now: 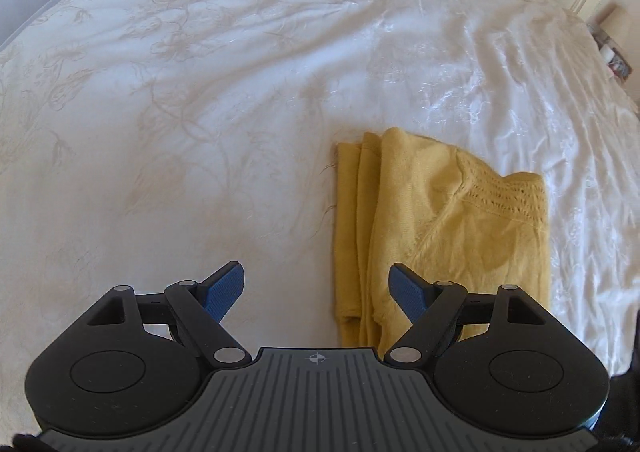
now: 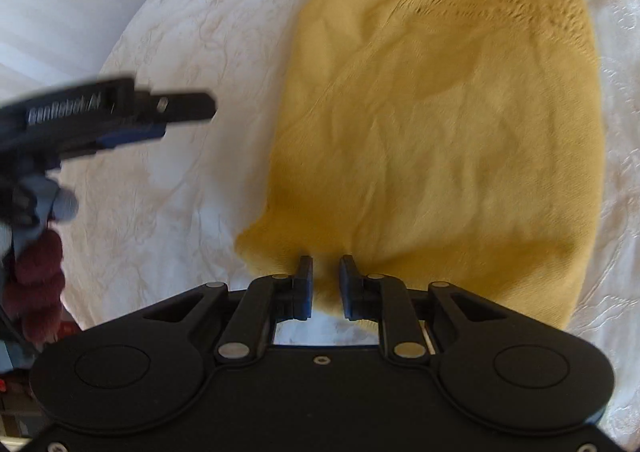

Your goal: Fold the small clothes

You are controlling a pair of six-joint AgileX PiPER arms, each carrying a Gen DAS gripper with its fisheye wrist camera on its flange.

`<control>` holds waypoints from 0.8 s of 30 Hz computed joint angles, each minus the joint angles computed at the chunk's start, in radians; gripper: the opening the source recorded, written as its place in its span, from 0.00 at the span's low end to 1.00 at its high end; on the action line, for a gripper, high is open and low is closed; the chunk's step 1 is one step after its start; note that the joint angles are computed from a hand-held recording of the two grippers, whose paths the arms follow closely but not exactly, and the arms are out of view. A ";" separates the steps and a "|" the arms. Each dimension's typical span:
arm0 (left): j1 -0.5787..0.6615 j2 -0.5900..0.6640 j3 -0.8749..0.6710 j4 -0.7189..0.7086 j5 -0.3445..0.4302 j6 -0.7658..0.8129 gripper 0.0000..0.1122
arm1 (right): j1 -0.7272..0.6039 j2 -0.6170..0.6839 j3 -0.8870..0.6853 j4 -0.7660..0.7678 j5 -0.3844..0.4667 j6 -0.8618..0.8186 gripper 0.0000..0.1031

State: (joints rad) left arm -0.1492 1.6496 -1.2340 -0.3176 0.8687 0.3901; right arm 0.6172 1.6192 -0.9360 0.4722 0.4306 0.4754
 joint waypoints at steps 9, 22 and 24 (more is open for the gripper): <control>-0.090 0.222 -0.204 -0.041 0.038 -0.044 0.71 | 0.041 0.028 -0.039 0.072 0.039 -0.124 0.38; -0.107 0.209 -0.139 -0.188 -0.103 0.068 0.07 | -0.026 -0.025 0.024 0.160 0.023 -0.232 0.38; -0.100 0.174 -0.094 -0.139 -0.142 0.012 0.07 | -0.030 -0.085 0.066 0.150 0.021 -0.230 0.38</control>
State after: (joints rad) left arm -0.2492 1.8235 -1.3283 -0.4568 0.7264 0.4023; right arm 0.5874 1.5340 -0.8701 0.6225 0.4513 0.2455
